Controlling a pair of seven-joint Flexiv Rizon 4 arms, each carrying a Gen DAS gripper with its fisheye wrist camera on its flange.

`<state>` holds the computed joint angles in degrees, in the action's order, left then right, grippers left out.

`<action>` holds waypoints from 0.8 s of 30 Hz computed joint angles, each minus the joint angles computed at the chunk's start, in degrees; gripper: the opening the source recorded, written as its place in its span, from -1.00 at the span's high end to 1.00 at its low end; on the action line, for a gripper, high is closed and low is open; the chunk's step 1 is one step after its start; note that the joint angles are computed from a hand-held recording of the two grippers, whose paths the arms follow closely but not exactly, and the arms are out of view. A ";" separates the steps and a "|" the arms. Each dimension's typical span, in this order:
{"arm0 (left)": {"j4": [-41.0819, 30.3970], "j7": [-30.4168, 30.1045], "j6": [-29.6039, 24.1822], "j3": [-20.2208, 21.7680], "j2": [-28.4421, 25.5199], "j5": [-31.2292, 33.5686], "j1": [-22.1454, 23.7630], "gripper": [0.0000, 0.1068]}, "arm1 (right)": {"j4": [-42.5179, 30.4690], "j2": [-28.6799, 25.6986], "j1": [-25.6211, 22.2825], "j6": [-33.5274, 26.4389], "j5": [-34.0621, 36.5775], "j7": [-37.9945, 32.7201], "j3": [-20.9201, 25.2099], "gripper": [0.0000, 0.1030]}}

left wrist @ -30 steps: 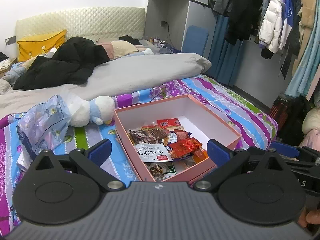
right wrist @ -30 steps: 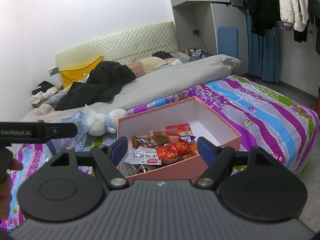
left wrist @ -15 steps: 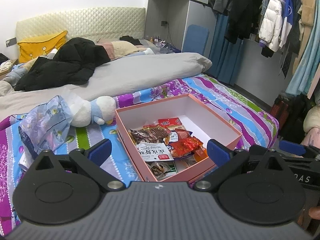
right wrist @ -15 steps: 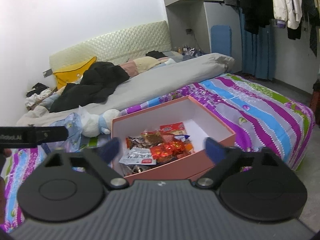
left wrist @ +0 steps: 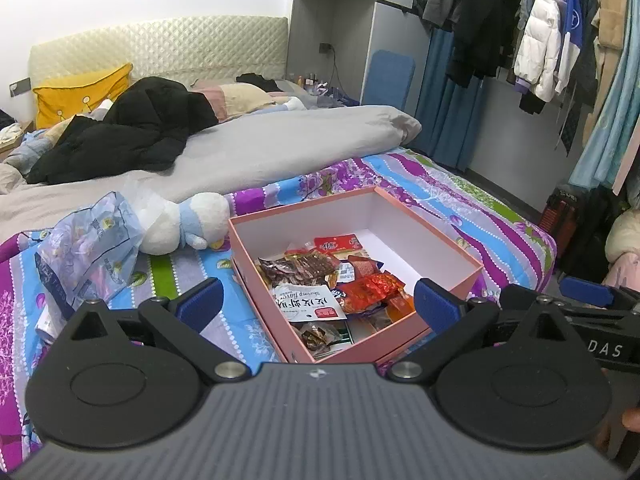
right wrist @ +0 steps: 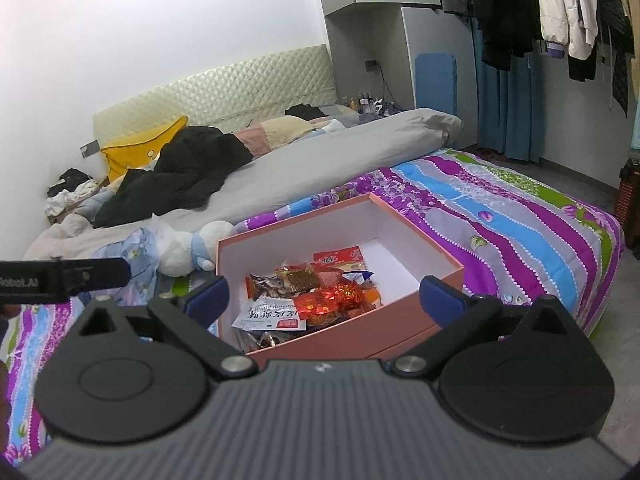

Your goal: Organize snacks

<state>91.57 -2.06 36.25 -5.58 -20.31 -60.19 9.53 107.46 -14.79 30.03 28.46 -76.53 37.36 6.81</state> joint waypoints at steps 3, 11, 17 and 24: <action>0.16 0.53 0.09 -0.04 -0.10 -0.59 0.18 -0.92 | -0.03 -0.10 0.14 -0.32 0.08 -0.16 0.03 -1.00; 0.71 0.32 0.00 0.13 -0.32 -1.07 0.49 -0.92 | -0.41 -0.38 0.52 -1.14 0.61 -0.64 0.06 -1.00; 1.90 1.18 0.69 0.33 0.20 -1.45 0.57 -0.92 | -0.60 -0.92 0.48 0.13 1.15 -0.54 -0.06 -1.00; 2.77 1.62 0.72 0.66 0.69 -2.90 0.86 -0.92 | -0.64 -1.48 0.51 2.00 1.11 -0.57 -0.41 -1.00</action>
